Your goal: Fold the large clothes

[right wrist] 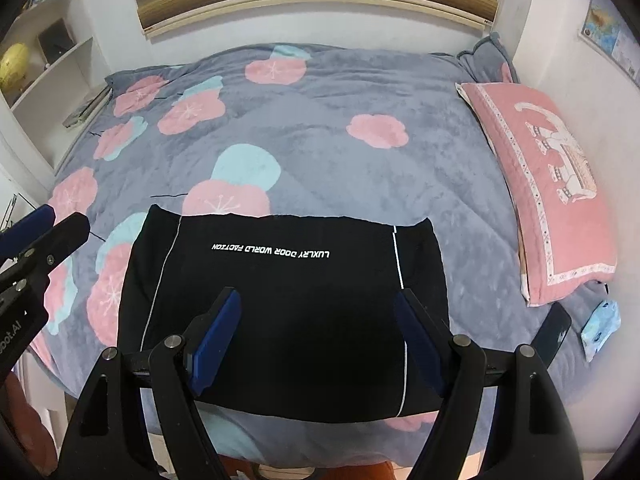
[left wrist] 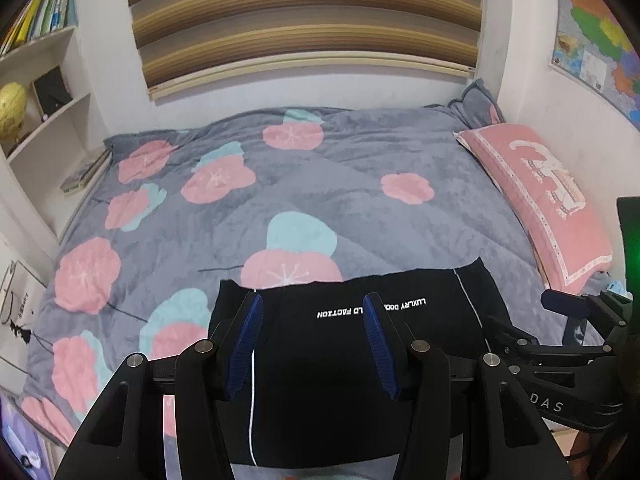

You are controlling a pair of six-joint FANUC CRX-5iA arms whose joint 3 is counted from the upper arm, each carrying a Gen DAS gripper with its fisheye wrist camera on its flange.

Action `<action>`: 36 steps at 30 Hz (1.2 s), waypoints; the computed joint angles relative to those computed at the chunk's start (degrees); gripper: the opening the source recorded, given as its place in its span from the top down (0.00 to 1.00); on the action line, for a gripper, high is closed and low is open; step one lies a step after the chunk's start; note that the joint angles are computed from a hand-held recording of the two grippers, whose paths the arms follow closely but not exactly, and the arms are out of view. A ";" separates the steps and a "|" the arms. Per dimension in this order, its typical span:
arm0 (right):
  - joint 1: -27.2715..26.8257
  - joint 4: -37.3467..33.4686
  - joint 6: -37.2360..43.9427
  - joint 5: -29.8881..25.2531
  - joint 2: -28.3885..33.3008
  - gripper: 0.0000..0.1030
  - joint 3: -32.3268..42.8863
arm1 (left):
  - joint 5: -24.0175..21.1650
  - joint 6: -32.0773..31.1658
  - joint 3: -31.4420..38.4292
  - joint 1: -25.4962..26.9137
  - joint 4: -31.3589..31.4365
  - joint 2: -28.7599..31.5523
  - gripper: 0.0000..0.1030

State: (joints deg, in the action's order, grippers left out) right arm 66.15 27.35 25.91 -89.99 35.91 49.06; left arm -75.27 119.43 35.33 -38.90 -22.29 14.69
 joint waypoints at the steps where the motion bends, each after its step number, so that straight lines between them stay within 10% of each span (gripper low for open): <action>1: 0.05 0.03 0.07 -0.33 0.08 0.21 0.04 | 0.14 -0.12 -0.38 0.37 0.65 -0.12 0.49; 36: -1.43 -4.38 1.03 -0.37 0.68 0.21 0.49 | 0.27 -1.65 -2.79 2.37 1.65 -0.24 0.49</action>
State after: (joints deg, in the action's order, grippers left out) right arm 64.72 22.97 26.95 -90.35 36.59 49.55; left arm -74.99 117.77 32.54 -36.53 -20.64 14.45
